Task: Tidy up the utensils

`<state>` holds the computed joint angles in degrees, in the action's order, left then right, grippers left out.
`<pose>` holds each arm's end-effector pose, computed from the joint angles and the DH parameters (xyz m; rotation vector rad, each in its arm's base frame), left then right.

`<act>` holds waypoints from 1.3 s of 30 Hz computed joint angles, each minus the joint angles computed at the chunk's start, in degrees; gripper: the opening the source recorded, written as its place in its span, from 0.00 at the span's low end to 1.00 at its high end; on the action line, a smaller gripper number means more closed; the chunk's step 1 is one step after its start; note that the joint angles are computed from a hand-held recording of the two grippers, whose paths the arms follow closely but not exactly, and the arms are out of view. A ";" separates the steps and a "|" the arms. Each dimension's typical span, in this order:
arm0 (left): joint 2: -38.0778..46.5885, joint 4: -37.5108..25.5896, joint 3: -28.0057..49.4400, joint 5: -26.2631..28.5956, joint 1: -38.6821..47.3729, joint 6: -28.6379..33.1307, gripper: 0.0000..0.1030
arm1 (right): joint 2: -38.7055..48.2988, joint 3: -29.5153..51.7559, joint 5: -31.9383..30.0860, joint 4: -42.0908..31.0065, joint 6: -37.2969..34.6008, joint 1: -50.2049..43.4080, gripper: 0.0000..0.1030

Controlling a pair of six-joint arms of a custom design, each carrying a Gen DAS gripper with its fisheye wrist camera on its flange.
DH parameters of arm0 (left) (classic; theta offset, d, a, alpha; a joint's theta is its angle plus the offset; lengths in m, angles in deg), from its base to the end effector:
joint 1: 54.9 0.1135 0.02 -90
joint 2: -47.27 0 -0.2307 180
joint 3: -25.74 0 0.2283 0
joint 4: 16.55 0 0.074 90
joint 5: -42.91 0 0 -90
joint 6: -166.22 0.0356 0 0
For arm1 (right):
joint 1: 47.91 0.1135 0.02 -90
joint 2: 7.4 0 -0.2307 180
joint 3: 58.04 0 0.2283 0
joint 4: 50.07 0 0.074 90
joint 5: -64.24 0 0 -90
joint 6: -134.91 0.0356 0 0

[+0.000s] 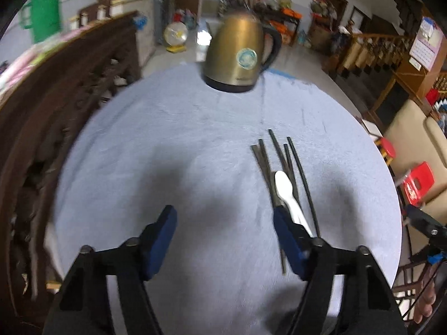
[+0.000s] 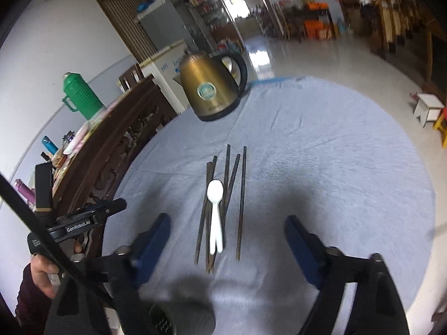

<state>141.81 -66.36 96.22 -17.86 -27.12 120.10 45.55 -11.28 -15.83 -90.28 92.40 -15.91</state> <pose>0.2522 0.1132 0.1495 0.4592 2.5610 -0.3340 0.1586 0.0919 0.1940 0.4082 2.3792 0.4558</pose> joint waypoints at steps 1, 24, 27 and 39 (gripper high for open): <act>2.93 1.08 1.85 -1.34 -3.17 -2.53 0.62 | 1.70 -0.07 -2.37 1.59 -1.52 -2.57 0.70; 41.30 -7.65 41.22 -13.10 -30.10 -24.06 0.30 | 35.83 2.19 -24.81 28.16 -11.37 -26.01 0.60; 41.34 -7.23 41.21 -13.60 -30.55 -23.29 0.23 | 36.21 2.31 -25.25 28.29 -11.59 -26.64 0.60; 44.62 -6.15 44.93 -14.90 -30.89 -20.45 0.08 | 40.66 5.70 -24.85 28.58 -12.03 -26.22 0.60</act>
<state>186.43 -72.51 141.15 -32.76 -58.01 99.65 86.21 -5.57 -40.68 -61.69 80.37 -42.12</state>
